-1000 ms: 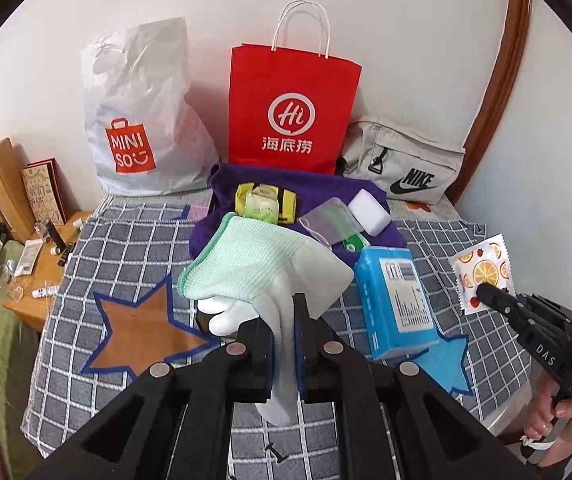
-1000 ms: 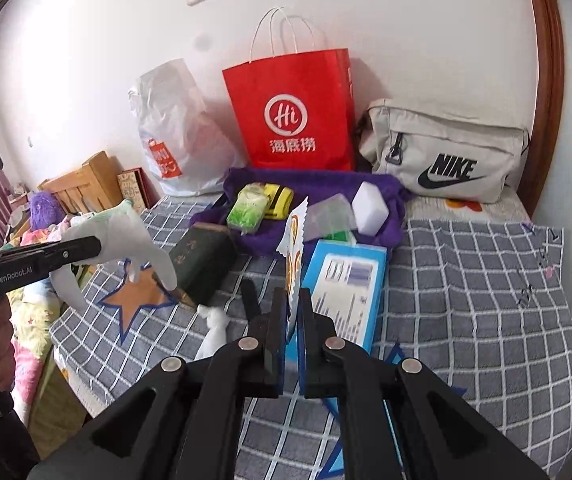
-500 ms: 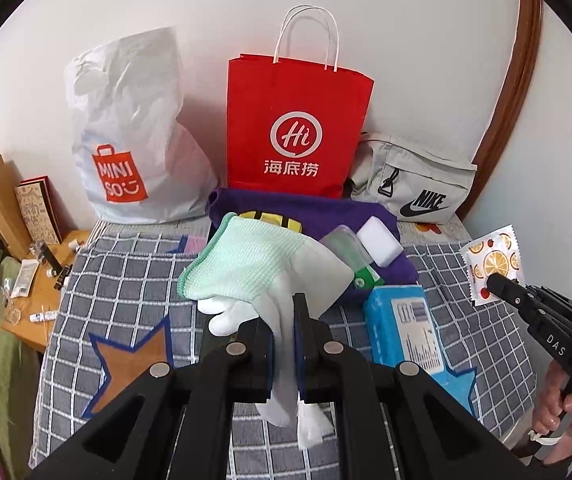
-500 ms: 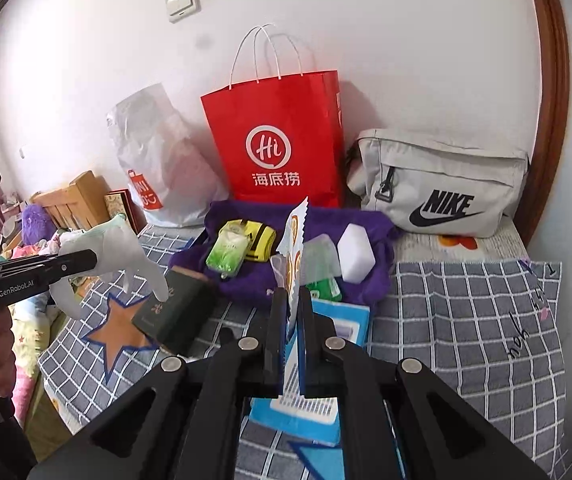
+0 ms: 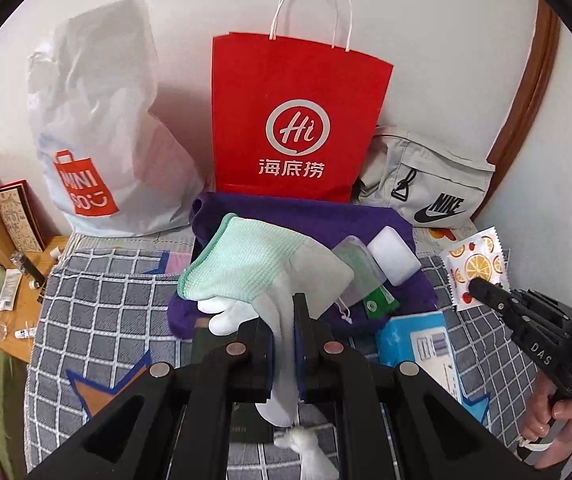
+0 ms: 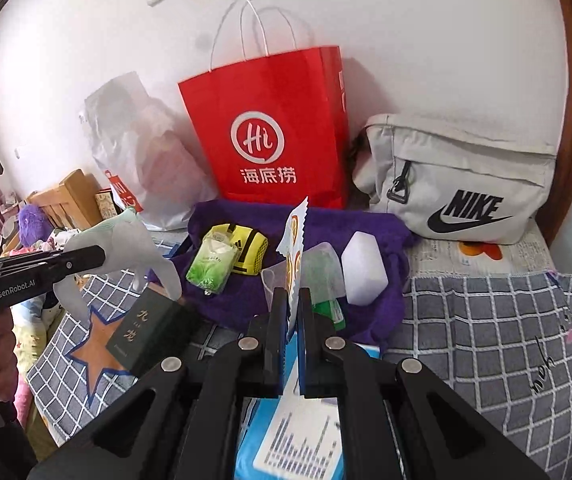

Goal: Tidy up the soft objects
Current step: 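Carry the glove with the left tool and sachet with the right tool onto the purple towel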

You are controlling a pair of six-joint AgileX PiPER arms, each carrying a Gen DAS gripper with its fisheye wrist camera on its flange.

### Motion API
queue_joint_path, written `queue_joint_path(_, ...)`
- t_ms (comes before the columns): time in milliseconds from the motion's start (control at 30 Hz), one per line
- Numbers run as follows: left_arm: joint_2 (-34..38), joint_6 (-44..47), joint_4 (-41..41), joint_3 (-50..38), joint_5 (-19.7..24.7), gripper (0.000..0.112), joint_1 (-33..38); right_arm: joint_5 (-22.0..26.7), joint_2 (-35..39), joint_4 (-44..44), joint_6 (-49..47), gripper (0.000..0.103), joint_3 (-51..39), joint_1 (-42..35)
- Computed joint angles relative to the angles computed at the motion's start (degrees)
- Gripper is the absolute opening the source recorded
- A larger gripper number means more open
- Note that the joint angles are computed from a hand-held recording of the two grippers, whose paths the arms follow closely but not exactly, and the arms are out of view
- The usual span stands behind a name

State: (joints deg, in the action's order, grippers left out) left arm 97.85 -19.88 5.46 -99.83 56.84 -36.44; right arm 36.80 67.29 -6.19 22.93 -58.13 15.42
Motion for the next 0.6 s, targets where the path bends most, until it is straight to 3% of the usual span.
queue_joint_path(233, 7.6, 3.7, -2.5, -8.5, 2.0, 0.009, 1.6, -4.6, 9.6, 9.8, -10.4, 0.005, -4.0, -4.8)
queue_joint_path(600, 17.5, 4.7, -0.1, -20.7, 3.8, 0.009, 1.9, -6.8, 19.8, 15.2, -18.1, 0.005, -11.9, -7.6)
